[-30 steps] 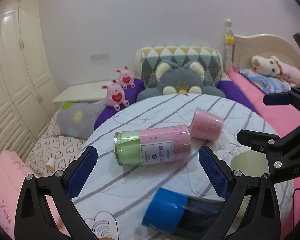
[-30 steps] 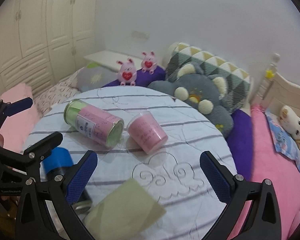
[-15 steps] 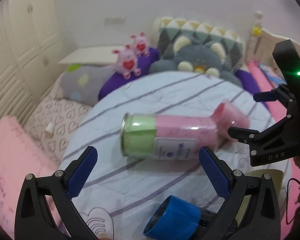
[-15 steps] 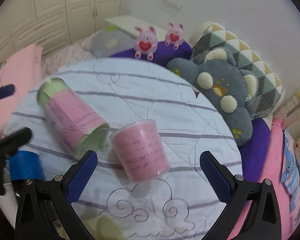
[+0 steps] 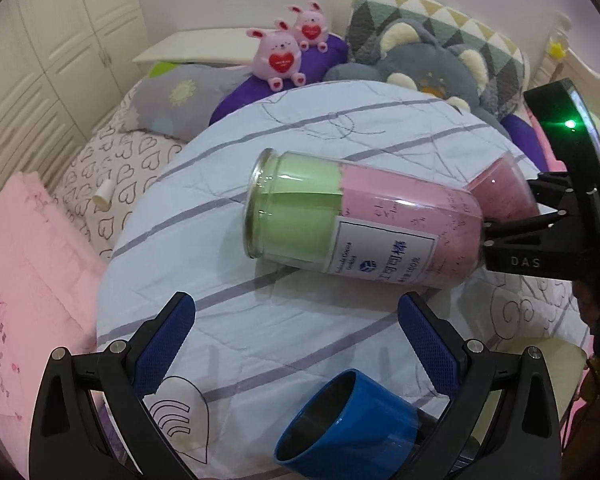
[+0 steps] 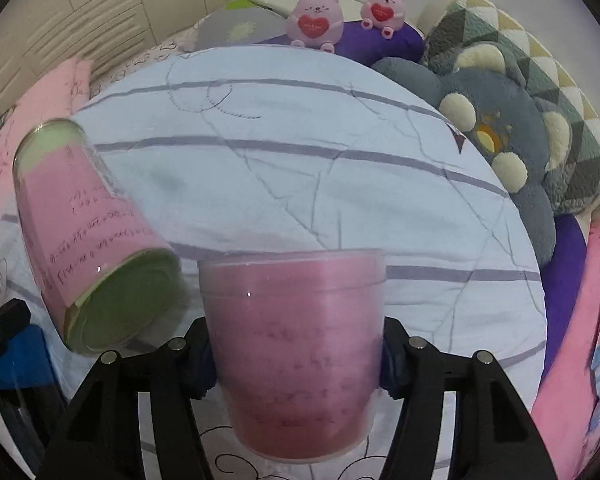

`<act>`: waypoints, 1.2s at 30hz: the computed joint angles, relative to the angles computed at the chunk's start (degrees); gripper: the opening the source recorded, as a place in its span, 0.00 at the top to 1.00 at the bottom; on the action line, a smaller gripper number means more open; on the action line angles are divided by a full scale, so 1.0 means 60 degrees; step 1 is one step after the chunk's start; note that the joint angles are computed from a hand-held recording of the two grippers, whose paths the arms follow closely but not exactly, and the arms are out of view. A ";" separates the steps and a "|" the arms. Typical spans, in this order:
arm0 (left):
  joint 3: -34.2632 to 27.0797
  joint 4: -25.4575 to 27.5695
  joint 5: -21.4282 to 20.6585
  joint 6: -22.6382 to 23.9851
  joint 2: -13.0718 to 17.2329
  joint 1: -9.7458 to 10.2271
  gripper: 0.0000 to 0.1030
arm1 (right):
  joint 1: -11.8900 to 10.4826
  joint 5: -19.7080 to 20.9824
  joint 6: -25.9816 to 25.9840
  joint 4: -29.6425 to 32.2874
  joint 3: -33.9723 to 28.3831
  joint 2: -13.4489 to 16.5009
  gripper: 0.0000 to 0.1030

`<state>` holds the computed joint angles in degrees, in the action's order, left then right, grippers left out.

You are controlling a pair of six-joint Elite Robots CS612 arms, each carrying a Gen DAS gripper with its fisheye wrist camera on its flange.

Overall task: Flip cup upright
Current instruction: 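Carry the pink cup with the right gripper toward the white paper cup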

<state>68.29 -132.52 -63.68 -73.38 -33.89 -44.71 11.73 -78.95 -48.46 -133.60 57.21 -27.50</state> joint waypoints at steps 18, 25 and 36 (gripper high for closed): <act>0.0140 0.0166 0.0133 -0.0182 -0.0164 0.0016 0.01 | -0.0115 -0.0150 0.0817 -0.1147 0.0982 -0.0594 0.40; 0.0338 -0.0055 0.0434 0.0292 -0.0350 -0.0166 0.01 | -0.0252 0.0058 0.1263 -0.1978 0.2012 -0.1202 0.40; 0.1177 -0.1719 0.0843 0.1758 -0.0777 -0.0663 0.01 | -0.0472 -0.0013 0.2452 -0.3995 0.4147 -0.2340 0.40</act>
